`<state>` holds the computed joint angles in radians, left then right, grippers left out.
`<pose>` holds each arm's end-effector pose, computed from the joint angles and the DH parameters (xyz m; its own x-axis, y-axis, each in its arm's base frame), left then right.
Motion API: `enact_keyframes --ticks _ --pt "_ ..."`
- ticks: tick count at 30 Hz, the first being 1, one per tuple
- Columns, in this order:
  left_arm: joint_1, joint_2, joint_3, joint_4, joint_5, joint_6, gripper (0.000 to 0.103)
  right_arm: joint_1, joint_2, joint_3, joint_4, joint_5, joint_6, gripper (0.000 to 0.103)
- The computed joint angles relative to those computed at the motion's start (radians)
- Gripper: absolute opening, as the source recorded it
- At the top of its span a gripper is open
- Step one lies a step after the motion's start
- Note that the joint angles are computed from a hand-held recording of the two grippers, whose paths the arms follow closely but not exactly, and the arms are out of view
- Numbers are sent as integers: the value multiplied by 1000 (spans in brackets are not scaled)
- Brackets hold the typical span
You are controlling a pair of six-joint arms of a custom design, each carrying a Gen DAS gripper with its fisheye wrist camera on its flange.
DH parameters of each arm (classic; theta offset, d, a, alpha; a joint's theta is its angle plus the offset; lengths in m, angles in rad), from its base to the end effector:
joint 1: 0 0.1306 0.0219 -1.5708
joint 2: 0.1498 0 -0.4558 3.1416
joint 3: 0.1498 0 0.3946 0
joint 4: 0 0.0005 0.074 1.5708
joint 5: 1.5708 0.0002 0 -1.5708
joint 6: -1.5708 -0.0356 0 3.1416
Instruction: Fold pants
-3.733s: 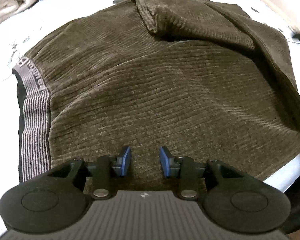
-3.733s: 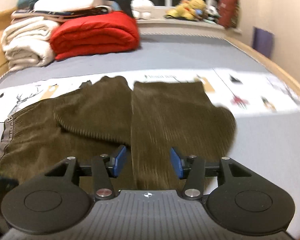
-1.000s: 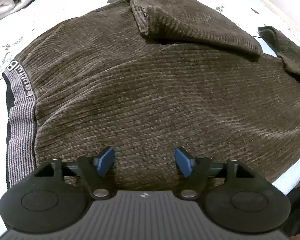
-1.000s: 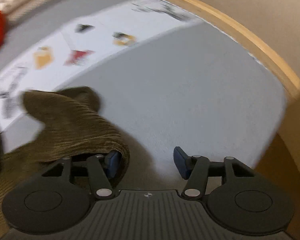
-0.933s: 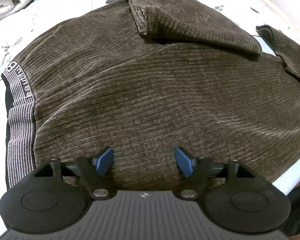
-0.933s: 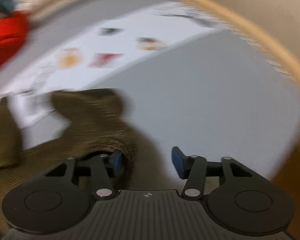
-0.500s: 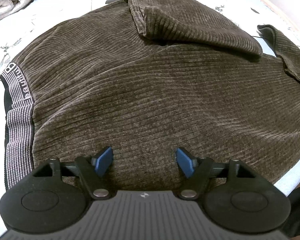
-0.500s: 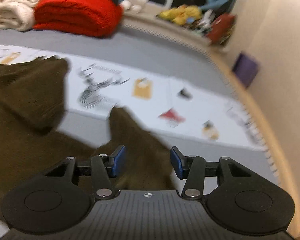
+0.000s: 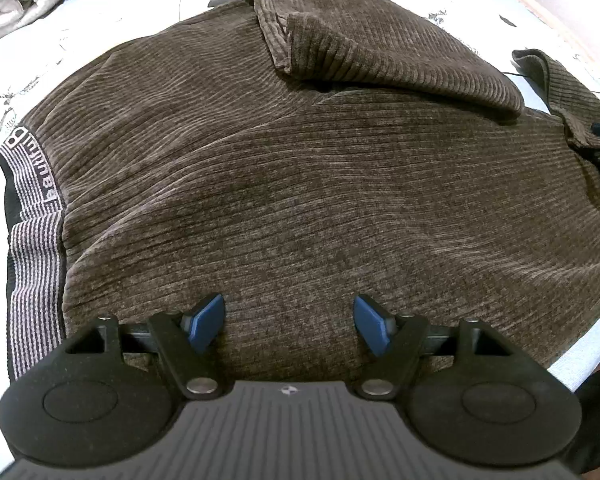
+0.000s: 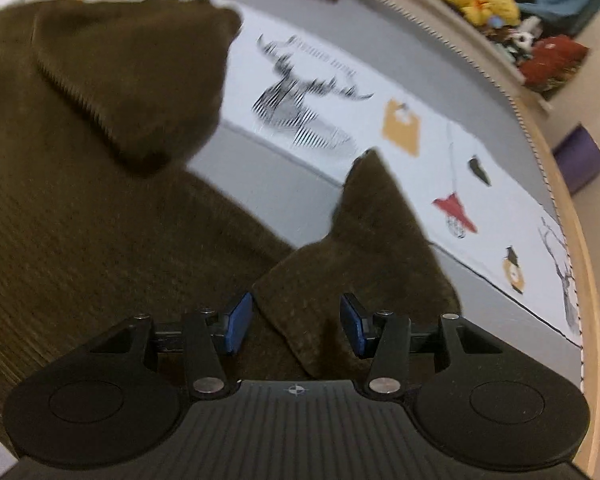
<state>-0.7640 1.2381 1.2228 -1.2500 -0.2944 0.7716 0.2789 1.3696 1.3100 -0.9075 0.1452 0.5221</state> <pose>0.2710 -0.2460 0.4696 -0.9113 -0.0510 -0.4085 -0.0508 0.9986 -0.0114 0.4382 0.1196 0.4723 -0.5895 -0.6821 -0.4327 -0.5623 0.7311 -0.3864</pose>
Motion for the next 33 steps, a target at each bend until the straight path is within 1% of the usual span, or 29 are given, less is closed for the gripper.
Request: enact_keyframes --ticks 1,2,3,4,5,7,8,9,10,12,13,14,15,16,17,18,19,20,21,22,24,26,27,28,29,30,32,33 --pt "0 1 0 0 0 0 77 6 3 -5 -6 28 4 49" --pt "-1 1 0 0 -1 1 77 7 4 -11 -7 49 12 44" --pt "-2 1 1 -1 -3 2 77 6 3 -16 -4 54 18 30" --pt "-3 4 2 -2 -5 4 77 0 -1 -19 -6 38 14 15" --pt "-5 5 3 -4 -7 5 77 -6 -4 -20 -3 34 7 8" --pt "-6 7 6 -6 -9 8 77 -23 -26 -31 39 3 -23 6" --pt "-5 7 6 -6 -8 9 77 -40 -41 -26 61 -14 -66 6" --pt "-5 7 7 -7 -8 12 77 -61 -56 -22 96 -26 -128 5" --pt "-6 7 7 -7 -8 14 77 -96 -75 -11 134 -42 -222 5" --pt "-8 6 7 -9 -10 18 77 -191 -114 5 201 -78 -436 5" --pt "-8 5 6 -9 -11 17 77 -251 -133 6 229 -94 -558 5" --pt "-9 5 5 -9 -12 17 77 -311 -148 4 246 -77 -674 4" --pt "-9 4 4 -8 -11 16 77 -360 -155 5 240 -32 -766 4" --pt "-8 3 3 -6 -10 17 77 -417 -153 12 195 33 -878 4" --pt "-7 2 3 -5 -8 16 77 -466 -144 21 133 66 -972 4" --pt "-6 2 3 -5 -7 17 77 -515 -129 30 57 86 -1056 4" --pt "-6 2 3 -6 -7 16 77 -558 -111 35 -20 91 -1120 4" --pt "-7 3 4 -8 -8 16 77 -600 -94 32 -77 67 -1161 4" --pt "-7 4 5 -10 -9 15 77 -632 -83 27 -104 30 -1179 2" --pt "-6 4 5 -10 -8 15 77 -653 -73 22 -117 11 -1171 2" --pt "-6 5 8 -13 -8 18 77 -651 -64 16 -119 52 -1112 2" --pt "-4 6 9 -13 -7 18 77 -643 -58 15 -112 46 -1073 2" --pt "-3 5 9 -13 -6 17 77 -639 -50 23 -128 45 -1065 2" --pt "-2 3 8 -10 -6 17 77 -627 -43 37 -153 67 -1070 3" --pt "-2 0 7 -8 -7 21 77 -622 -47 40 -155 80 -1070 3" --pt "0 -6 4 -1 -9 27 77 -611 -47 48 -148 100 -1070 7" --pt "4 -21 -2 16 -14 33 77 -565 -57 56 -114 179 -1047 8" --pt "4 -30 -6 28 -19 33 77 -541 -69 52 -90 194 -1025 17"
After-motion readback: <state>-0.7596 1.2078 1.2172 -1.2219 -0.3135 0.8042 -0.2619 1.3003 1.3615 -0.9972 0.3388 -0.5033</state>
